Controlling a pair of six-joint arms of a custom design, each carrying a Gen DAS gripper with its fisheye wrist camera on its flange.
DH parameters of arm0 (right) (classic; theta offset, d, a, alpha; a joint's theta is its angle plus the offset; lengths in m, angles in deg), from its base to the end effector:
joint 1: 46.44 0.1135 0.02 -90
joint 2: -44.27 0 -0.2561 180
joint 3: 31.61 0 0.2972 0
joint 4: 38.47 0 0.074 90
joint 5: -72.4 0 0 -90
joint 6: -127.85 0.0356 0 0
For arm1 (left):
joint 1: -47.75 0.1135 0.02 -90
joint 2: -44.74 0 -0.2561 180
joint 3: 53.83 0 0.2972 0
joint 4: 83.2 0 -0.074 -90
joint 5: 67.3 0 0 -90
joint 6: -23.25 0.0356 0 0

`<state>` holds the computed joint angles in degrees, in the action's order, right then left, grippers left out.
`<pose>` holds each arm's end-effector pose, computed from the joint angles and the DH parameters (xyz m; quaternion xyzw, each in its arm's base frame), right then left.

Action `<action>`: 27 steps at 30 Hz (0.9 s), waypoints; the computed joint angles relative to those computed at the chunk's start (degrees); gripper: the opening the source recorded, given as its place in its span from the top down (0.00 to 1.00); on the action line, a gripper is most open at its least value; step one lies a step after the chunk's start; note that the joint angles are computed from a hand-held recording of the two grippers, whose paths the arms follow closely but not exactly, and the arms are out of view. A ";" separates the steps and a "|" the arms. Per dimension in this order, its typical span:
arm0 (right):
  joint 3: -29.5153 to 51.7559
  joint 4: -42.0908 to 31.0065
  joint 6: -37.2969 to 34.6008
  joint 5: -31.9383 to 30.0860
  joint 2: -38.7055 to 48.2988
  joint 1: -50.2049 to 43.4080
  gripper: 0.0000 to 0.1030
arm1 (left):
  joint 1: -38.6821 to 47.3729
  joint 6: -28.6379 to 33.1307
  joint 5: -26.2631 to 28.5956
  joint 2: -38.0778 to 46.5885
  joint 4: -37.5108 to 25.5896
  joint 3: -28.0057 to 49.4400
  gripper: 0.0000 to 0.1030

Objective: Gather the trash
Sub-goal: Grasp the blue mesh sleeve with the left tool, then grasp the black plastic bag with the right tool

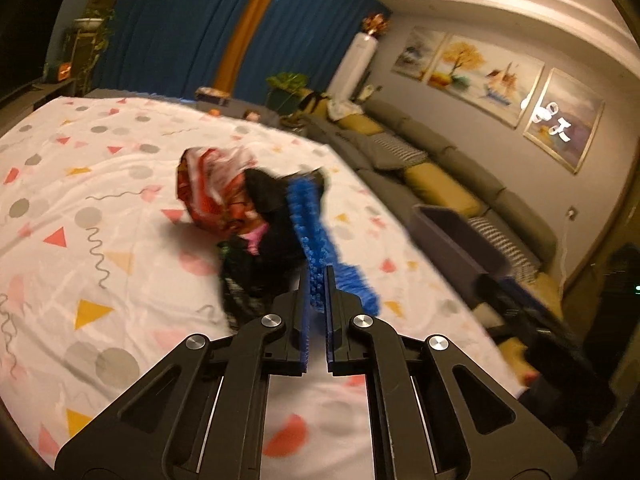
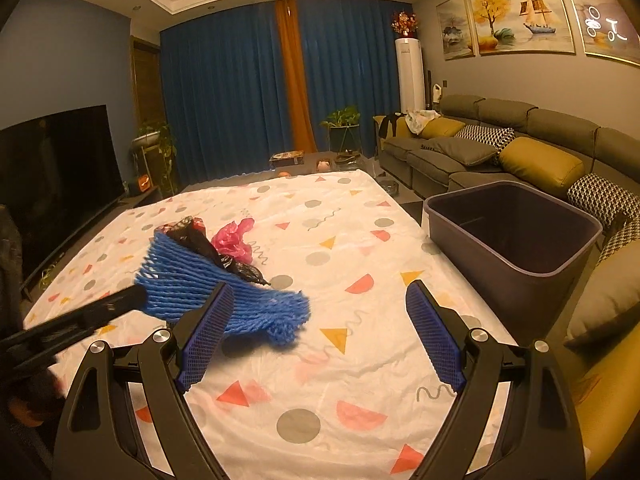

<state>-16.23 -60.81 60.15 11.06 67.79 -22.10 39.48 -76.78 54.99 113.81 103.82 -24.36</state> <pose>0.1620 0.0545 0.1202 0.1079 0.8432 -0.0069 0.5267 0.2399 -0.0541 0.1072 0.1206 0.8444 -0.3142 0.4168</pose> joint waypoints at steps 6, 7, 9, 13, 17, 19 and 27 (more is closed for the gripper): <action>0.80 -0.32 0.30 1.70 0.83 1.86 0.17 | 4.82 -1.24 4.87 -26.29 -13.19 -7.85 0.95; 0.98 -0.13 0.34 1.77 1.29 2.15 0.17 | 6.23 -0.74 4.71 -32.62 -18.01 -9.01 0.95; 1.57 1.61 0.45 2.11 3.87 3.14 0.17 | 8.63 -0.06 4.28 -41.29 -24.33 -10.58 0.95; 3.46 6.76 0.38 1.77 11.49 4.57 0.17 | 17.26 1.53 5.70 -49.76 -30.59 -11.75 0.95; 6.88 14.06 -0.57 0.97 22.71 5.87 0.17 | 25.06 1.73 8.34 -47.59 -29.53 -11.42 0.95; 8.93 17.24 -1.15 0.71 28.10 6.29 0.17 | 27.69 1.58 9.28 -43.99 -27.01 -10.95 0.95; 18.83 26.81 -4.00 -2.83 48.00 6.16 0.22 | 31.74 2.97 11.57 -35.29 -21.96 -9.57 0.95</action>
